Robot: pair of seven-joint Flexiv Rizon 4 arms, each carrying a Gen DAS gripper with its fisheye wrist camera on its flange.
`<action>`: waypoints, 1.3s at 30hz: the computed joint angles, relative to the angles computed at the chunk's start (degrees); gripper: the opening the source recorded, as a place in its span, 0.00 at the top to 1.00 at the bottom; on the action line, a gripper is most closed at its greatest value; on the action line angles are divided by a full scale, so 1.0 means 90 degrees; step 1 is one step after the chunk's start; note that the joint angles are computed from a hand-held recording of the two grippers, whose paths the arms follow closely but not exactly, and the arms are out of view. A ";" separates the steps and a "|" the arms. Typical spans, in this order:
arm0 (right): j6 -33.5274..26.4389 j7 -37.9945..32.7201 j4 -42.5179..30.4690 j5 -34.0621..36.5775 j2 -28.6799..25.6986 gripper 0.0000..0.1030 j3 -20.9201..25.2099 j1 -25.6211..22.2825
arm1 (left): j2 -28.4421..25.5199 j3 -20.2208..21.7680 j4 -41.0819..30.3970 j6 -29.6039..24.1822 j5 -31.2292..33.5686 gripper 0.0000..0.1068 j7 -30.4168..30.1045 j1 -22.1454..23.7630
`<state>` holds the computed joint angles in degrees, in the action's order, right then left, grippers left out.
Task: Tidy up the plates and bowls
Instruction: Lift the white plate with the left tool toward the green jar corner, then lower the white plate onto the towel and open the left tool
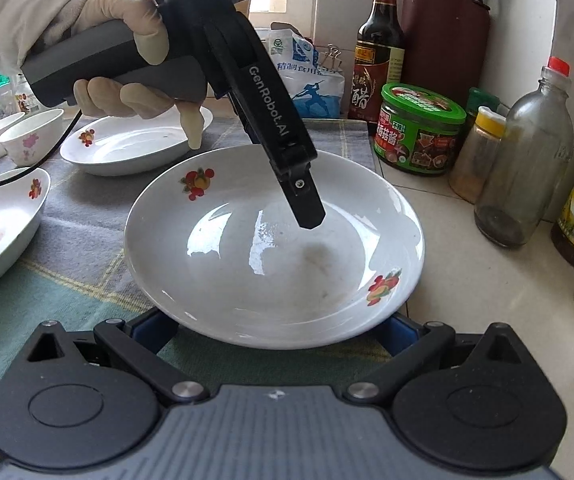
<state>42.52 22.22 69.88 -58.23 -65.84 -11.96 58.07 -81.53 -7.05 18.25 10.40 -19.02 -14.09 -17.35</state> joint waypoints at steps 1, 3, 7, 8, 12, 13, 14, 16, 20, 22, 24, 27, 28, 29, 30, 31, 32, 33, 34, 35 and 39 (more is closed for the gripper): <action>-0.0033 -0.0034 -0.0023 0.0029 -0.0009 0.00 0.0020 -0.0007 | -0.0077 0.0008 -0.0135 -0.0045 -0.0027 0.22 -0.0020 -0.0013; -0.0062 -0.0073 -0.0052 0.0066 -0.0019 0.00 0.0039 -0.0011 | -0.0096 0.0028 -0.0138 -0.0012 -0.0046 0.22 -0.0027 -0.0025; -0.0050 -0.0064 -0.0016 0.0072 0.0022 0.00 0.0045 0.0005 | 0.0364 -0.0153 0.0885 0.0706 0.0019 0.20 0.0071 0.0053; -0.0070 -0.0104 -0.0013 0.0098 0.0041 0.00 0.0072 0.0003 | 0.0532 -0.0229 0.1236 0.0938 0.0028 0.20 0.0131 0.0101; -0.0167 -0.0058 0.0101 0.0107 0.0177 0.00 0.0100 0.0087 | 0.1318 -0.0605 0.2844 0.2053 -0.0142 0.19 0.0443 0.0420; -0.0179 -0.0010 0.0143 0.0091 0.0219 0.00 0.0105 0.0112 | 0.1518 -0.0713 0.3245 0.2298 -0.0234 0.18 0.0564 0.0534; -0.0217 0.0080 0.0196 0.0055 0.0265 0.00 0.0087 0.0158 | 0.1708 -0.0823 0.3614 0.2483 -0.0344 0.18 0.0686 0.0657; -0.0232 0.0229 0.0265 -0.0017 0.0333 0.00 0.0086 0.0191 | 0.2097 -0.1061 0.4405 0.2939 -0.0622 0.17 0.0987 0.0922; -0.0431 0.0179 0.0160 -0.0062 0.0342 0.00 0.0151 0.0206 | 0.2768 -0.1491 0.5847 0.3822 -0.1235 0.13 0.1753 0.1451; -0.0559 0.0024 0.0044 -0.0056 0.0317 0.00 0.0179 0.0219 | 0.3066 -0.1739 0.6554 0.4327 -0.1573 0.13 0.2320 0.1725; -0.0639 -0.0132 -0.0121 -0.0031 0.0261 0.00 0.0201 0.0220 | 0.3311 -0.1931 0.7124 0.4705 -0.1898 0.13 0.2795 0.1968; -0.0907 -0.0443 -0.0512 0.0103 0.0092 0.00 0.0227 0.0273 | 0.3579 -0.2107 0.7697 0.4966 -0.2355 0.13 0.3247 0.2238; -0.0978 -0.0521 -0.0624 0.0157 0.0045 0.00 0.0231 0.0292 | 0.3637 -0.2134 0.7814 0.4982 -0.2506 0.13 0.3321 0.2306; -0.1043 -0.0588 -0.0747 0.0201 -0.0009 0.00 0.0224 0.0317 | 0.3706 -0.2143 0.7930 0.4955 -0.2647 0.13 0.3380 0.2378; -0.1066 -0.0644 -0.0856 0.0229 -0.0057 0.00 0.0209 0.0334 | 0.3773 -0.2136 0.8040 0.4949 -0.2785 0.13 0.3433 0.2432; -0.1078 -0.0710 -0.0967 0.0258 -0.0107 0.00 0.0196 0.0342 | 0.3833 -0.2135 0.8141 0.4978 -0.2931 0.13 0.3504 0.2473; -0.1096 -0.0780 -0.1063 0.0289 -0.0156 0.00 0.0179 0.0348 | 0.3892 -0.2144 0.8245 0.5013 -0.3086 0.13 0.3605 0.2522; -0.1142 -0.0875 -0.1214 0.0330 -0.0234 0.00 0.0164 0.0356 | 0.3951 -0.2171 0.8352 0.5079 -0.3275 0.13 0.3725 0.2578; -0.1153 -0.0950 -0.1335 0.0362 -0.0299 0.00 0.0143 0.0362 | 0.4016 -0.2229 0.8480 0.5202 -0.3516 0.13 0.3896 0.2642; -0.1171 -0.1046 -0.1483 0.0415 -0.0375 0.00 0.0138 0.0360 | 0.4072 -0.2294 0.8594 0.5316 -0.3772 0.13 0.4096 0.2708; -0.1402 -0.1549 -0.2213 0.0690 -0.0751 0.00 0.0102 0.0380 | 0.4294 -0.2308 0.8891 0.5343 -0.4654 0.10 0.4605 0.2879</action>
